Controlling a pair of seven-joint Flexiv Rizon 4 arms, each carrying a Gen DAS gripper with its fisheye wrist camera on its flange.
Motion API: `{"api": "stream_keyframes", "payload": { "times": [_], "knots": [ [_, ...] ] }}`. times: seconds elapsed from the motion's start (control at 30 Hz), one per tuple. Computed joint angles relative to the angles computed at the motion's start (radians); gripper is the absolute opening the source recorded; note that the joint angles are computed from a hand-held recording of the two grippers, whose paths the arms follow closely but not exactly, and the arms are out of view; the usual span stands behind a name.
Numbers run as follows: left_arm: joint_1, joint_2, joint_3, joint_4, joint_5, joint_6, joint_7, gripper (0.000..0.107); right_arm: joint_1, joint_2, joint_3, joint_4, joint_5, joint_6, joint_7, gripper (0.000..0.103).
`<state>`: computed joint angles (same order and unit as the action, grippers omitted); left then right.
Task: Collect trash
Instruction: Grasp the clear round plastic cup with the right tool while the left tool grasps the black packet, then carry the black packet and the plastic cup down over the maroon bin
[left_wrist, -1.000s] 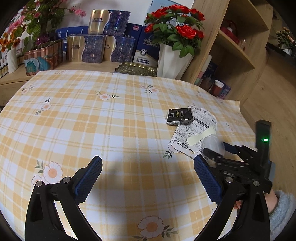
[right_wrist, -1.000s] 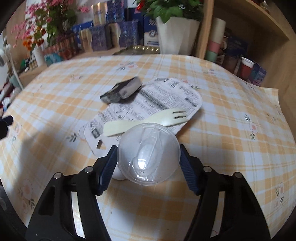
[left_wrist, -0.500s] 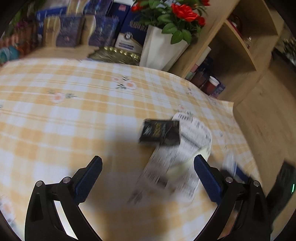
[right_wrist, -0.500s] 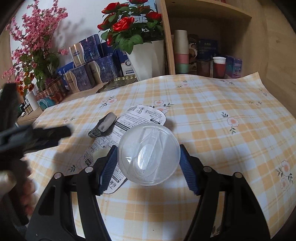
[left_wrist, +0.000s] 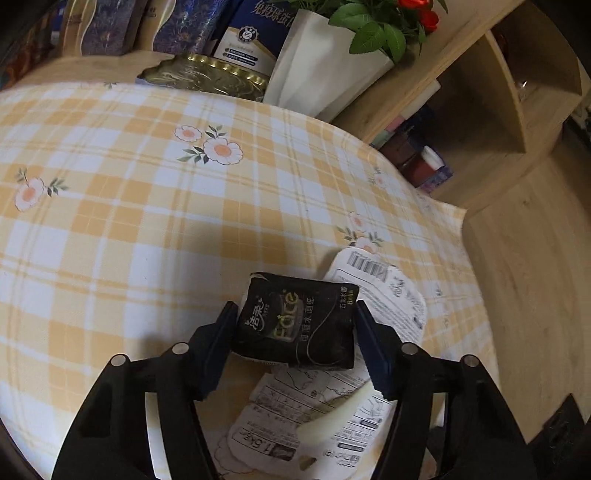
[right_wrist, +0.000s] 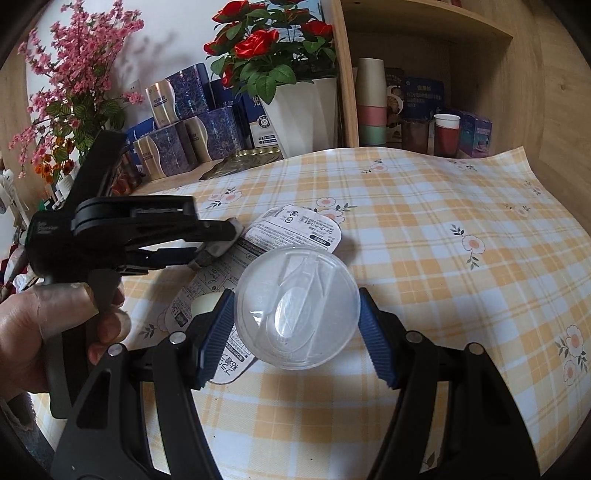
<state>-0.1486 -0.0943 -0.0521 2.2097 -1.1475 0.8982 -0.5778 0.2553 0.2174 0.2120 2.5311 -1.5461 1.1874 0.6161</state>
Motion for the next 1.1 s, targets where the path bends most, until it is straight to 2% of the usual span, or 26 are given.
{"api": "stream_keyframes", "payload": {
  "times": [0.1, 0.2, 0.33, 0.43, 0.53, 0.67, 0.8, 0.87, 1.1],
  "knots": [
    [-0.001, 0.030, 0.009, 0.022, 0.001, 0.011, 0.036, 0.054, -0.004, 0.000, -0.004, 0.001, -0.004, 0.008, 0.009, 0.066],
    [-0.001, 0.078, 0.027, 0.051, 0.019, 0.020, 0.081, 0.054, -0.001, -0.004, 0.000, -0.001, 0.006, 0.004, -0.003, 0.066],
    [-0.007, 0.163, 0.057, 0.098, 0.044, 0.052, 0.160, 0.054, 0.011, -0.007, 0.019, -0.006, 0.048, -0.027, -0.045, 0.066],
    [0.002, 0.232, 0.095, 0.128, 0.074, 0.024, 0.180, 0.054, 0.027, 0.007, 0.046, -0.005, 0.095, -0.078, -0.076, 0.066],
    [0.023, 0.327, 0.154, 0.167, 0.092, -0.052, 0.197, 0.054, 0.058, 0.051, 0.088, -0.002, 0.193, -0.147, -0.147, 0.066],
    [0.056, 0.443, 0.217, 0.217, 0.149, -0.130, 0.220, 0.054, 0.088, 0.158, 0.139, 0.024, 0.290, -0.185, -0.200, 0.066],
    [0.086, 0.583, 0.276, 0.278, 0.238, -0.189, 0.275, 0.054, 0.129, 0.265, 0.223, 0.045, 0.439, -0.237, -0.234, 0.066],
    [0.108, 0.651, 0.318, 0.298, 0.305, -0.258, 0.291, 0.054, 0.165, 0.310, 0.282, 0.049, 0.533, -0.292, -0.255, 0.066],
    [0.201, 0.844, 0.419, 0.359, 0.482, -0.450, 0.295, 0.055, 0.300, 0.346, 0.427, 0.028, 0.765, -0.466, -0.306, 0.066]
  ]
}}
